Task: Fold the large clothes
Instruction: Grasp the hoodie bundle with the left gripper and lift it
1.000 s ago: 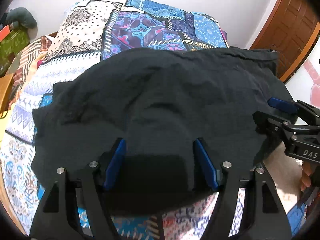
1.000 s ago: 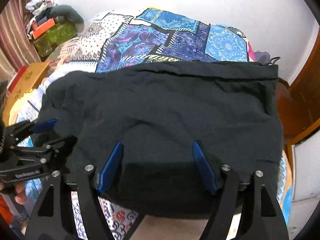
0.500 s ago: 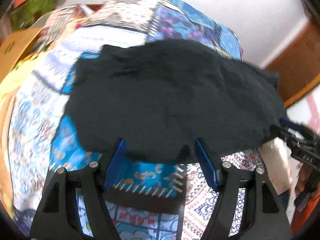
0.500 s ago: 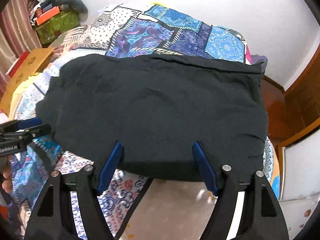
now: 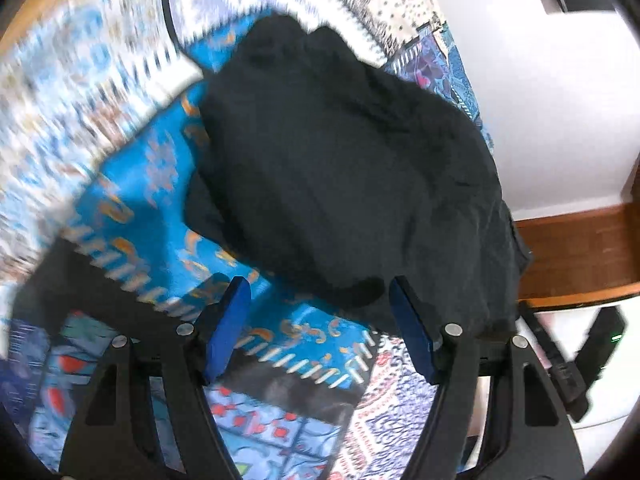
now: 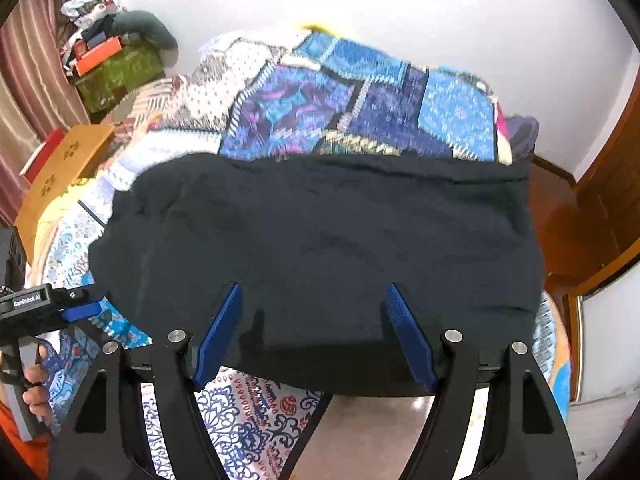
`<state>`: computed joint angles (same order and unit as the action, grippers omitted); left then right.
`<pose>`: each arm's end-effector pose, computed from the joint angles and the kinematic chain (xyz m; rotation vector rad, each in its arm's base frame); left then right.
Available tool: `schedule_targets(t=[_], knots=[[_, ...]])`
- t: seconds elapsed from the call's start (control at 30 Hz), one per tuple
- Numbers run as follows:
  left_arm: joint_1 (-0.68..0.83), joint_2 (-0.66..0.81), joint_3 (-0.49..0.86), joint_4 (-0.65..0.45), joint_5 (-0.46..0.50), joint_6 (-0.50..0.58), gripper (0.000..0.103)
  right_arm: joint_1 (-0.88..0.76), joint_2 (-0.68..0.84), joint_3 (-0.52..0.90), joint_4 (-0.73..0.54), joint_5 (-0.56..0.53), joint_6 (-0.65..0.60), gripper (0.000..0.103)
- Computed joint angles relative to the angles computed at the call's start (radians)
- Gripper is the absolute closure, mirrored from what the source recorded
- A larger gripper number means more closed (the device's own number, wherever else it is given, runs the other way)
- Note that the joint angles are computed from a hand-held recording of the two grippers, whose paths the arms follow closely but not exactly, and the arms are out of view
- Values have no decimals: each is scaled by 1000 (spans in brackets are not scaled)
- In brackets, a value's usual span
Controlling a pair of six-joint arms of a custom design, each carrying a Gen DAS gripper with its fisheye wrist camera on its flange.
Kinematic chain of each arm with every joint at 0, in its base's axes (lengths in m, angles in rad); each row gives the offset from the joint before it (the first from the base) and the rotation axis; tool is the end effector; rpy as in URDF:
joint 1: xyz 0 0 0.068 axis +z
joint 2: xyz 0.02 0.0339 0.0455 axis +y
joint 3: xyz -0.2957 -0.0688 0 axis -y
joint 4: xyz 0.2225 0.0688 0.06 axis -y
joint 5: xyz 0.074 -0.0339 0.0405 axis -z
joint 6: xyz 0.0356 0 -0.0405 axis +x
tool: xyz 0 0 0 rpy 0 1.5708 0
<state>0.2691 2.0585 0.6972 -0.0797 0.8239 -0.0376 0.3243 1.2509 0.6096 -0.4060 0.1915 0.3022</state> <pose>0.2732 0.0483 0.0722 -0.3360 2.6750 -1.1495 0.1876 0.0559 0.2148 0.0380 2.5871 -0.0228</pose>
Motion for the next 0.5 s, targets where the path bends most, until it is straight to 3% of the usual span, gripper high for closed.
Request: schedule_targets(t=[0.1, 0.27, 0.37, 0.43, 0.5], knots=[[-12, 101, 32, 33, 99, -68, 33, -49, 37, -40, 60, -52, -24, 32], [-43, 225, 52, 261, 180, -298, 32, -98, 11, -67, 96, -93, -52, 32], [-82, 222, 28, 390, 148, -394, 27, -112, 11, -81, 122, -107, -50, 32], [-124, 191, -25, 514, 80, -476, 24, -102, 18, -93, 146, -88, -37, 32], [-151, 159, -56, 562, 11, -500, 25, -69, 28, -96, 156, -53, -19, 31]])
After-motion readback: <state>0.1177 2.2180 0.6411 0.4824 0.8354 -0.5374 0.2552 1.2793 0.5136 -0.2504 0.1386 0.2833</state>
